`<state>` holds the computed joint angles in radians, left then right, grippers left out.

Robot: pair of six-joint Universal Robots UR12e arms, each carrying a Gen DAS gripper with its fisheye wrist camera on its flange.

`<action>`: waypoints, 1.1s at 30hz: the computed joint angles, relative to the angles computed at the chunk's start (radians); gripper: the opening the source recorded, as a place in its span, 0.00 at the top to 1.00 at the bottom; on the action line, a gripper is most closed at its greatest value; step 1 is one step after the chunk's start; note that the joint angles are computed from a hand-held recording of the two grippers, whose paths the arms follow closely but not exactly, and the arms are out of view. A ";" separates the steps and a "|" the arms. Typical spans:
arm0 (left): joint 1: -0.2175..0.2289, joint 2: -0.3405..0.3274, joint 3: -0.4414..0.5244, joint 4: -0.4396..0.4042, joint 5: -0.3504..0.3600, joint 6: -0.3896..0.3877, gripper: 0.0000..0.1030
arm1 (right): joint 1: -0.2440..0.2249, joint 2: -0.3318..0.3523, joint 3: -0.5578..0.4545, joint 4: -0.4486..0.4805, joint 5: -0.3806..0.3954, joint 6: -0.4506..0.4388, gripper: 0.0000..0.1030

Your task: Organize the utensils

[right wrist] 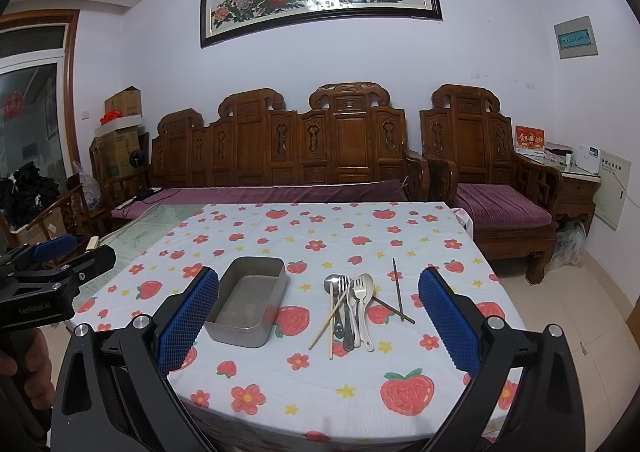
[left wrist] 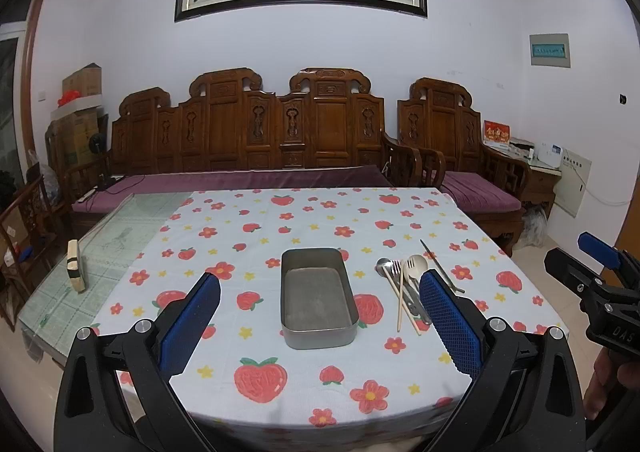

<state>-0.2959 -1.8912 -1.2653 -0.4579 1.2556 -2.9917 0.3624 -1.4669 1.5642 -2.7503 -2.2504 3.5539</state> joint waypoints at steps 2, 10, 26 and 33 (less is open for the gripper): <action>0.000 0.000 0.000 0.000 0.000 0.000 0.06 | 0.000 0.000 0.000 0.000 0.000 0.000 0.02; 0.000 -0.001 0.001 -0.001 0.000 0.000 0.06 | -0.001 0.000 0.001 -0.002 0.000 0.000 0.02; -0.001 -0.001 0.003 -0.003 0.003 0.002 0.06 | -0.006 -0.002 0.007 -0.012 0.006 -0.006 0.02; -0.003 0.002 0.000 -0.009 0.002 0.002 0.06 | -0.003 0.000 0.006 -0.010 0.005 -0.006 0.02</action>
<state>-0.2990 -1.8892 -1.2658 -0.4672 1.2580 -2.9896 0.3593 -1.4670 1.5697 -2.7608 -2.2451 3.5480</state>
